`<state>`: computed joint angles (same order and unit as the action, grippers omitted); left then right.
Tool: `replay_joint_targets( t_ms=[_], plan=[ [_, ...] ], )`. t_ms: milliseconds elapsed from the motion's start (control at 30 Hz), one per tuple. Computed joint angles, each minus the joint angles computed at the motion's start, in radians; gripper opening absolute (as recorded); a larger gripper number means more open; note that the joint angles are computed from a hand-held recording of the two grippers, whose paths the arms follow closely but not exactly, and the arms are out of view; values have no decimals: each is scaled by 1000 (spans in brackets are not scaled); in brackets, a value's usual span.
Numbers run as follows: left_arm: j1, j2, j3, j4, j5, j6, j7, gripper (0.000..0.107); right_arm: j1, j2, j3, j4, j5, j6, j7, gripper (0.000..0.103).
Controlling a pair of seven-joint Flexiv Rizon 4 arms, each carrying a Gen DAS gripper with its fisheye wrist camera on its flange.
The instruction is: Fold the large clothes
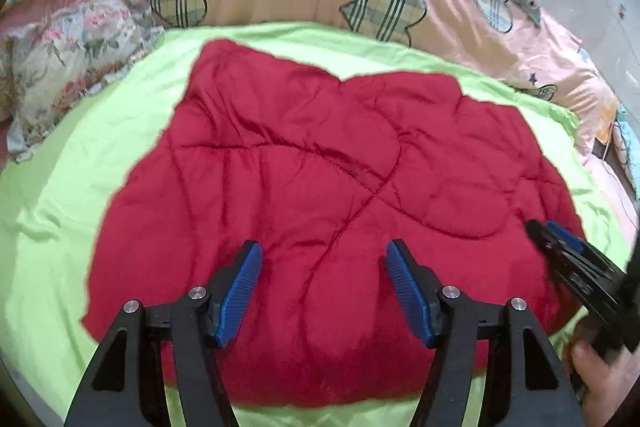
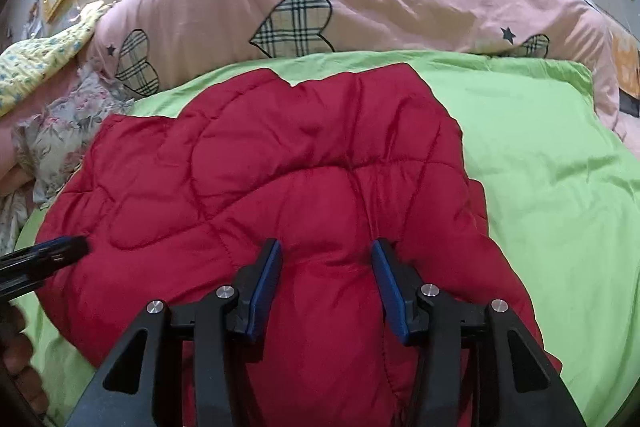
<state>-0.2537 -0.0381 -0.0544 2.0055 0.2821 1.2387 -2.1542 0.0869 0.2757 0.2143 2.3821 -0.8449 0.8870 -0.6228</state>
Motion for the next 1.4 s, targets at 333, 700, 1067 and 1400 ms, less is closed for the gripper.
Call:
replay_joint_targets(
  t_ms=[333, 700, 1067, 1400],
  plan=[
    [44, 15, 16, 137, -165, 92, 80, 69, 21, 26, 22, 1, 76, -74, 15, 47],
    [39, -4, 18, 110, -99, 72, 48, 70, 34, 27, 19, -1, 92, -95, 25, 47],
    [26, -14, 23, 65, -24, -4, -12, 71, 69, 98, 53, -4, 190, -182, 31, 51],
    [26, 72, 0, 61, -10, -69, -41, 71, 106, 121, 65, -31, 239, -189, -47, 56]
  ],
)
